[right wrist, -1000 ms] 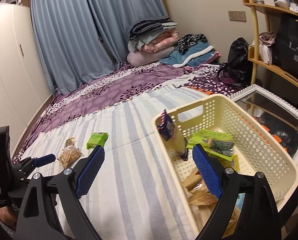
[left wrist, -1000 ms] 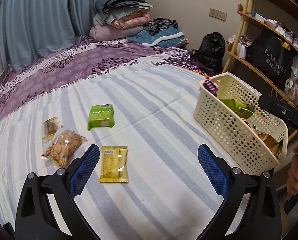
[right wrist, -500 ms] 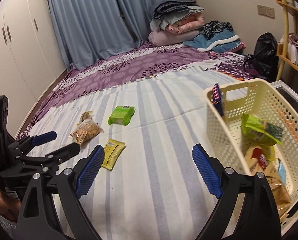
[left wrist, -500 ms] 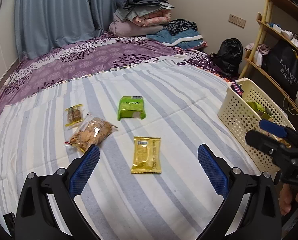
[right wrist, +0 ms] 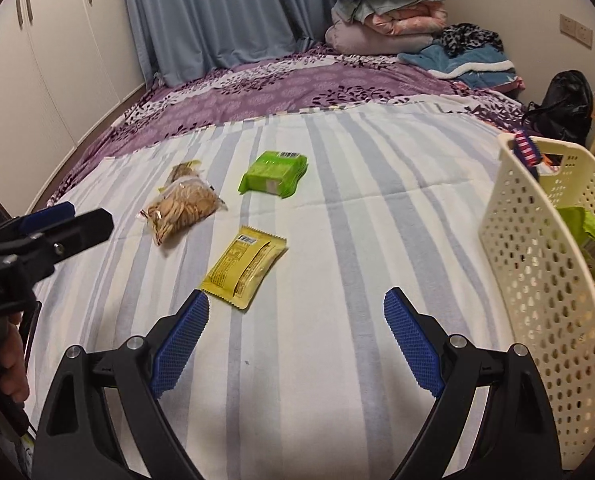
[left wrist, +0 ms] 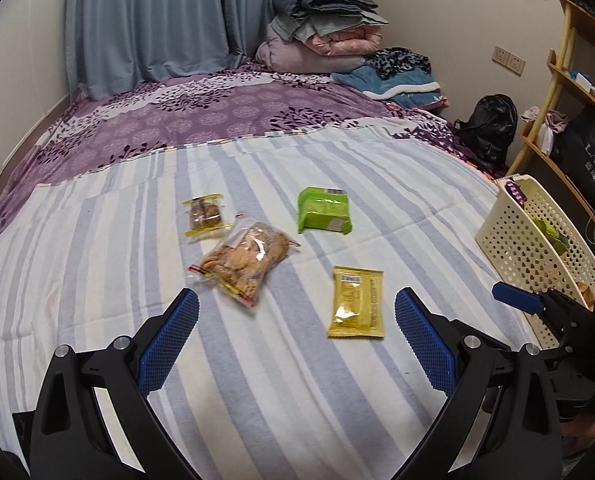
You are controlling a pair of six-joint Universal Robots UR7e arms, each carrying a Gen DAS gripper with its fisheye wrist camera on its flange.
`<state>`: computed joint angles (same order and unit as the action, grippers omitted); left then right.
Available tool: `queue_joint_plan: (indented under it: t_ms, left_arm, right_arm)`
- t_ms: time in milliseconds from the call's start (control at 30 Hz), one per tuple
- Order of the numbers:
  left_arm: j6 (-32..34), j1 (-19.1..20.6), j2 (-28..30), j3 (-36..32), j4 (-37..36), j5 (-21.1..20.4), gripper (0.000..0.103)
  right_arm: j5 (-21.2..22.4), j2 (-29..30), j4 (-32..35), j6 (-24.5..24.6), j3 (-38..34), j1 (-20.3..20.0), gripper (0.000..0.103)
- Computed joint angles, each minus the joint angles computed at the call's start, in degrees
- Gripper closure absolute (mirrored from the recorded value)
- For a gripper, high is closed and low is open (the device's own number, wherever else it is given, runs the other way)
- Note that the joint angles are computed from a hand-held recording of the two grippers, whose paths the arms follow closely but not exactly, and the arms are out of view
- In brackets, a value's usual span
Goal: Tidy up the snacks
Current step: 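Move both tools back from the basket to the remaining snacks, then grasp the yellow sachet with the right tool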
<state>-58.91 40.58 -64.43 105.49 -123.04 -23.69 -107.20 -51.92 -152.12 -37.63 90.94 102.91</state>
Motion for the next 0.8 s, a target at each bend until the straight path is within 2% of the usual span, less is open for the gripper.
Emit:
queue_joint_plan:
  t_ms: [333,500,567,733,800]
  left_arm:
    - [-13.5,1.0,-6.6,3.3,11.8,1.1,0.003]
    - [-17.0,1.5,-8.4,4.1,15.3,1.1,0.003]
    - [-17.1,1.8,-8.7,4.3,15.4,1.0,0.003]
    - [-16.7,2.6,-8.8,4.5,15.0,0.6,0.003]
    - [-16.6,2.9,-8.6,4.3,14.9,0.4,0.003]
  right_arm:
    - [-1.3,5.4,2.4,0.1,-3.1,1.4,0.014]
    - [-3.0,8.7,1.9,-0.4,-5.0,2.2,0.015]
    - [-4.2,10.1,1.3,-0.8,-5.8,2.6,0.018]
    - [-6.7,12.8,0.4,-2.0,-7.2,3.1,0.034]
    - [-6.9,13.3,0.0,-2.6,-7.4,3.2,0.036]
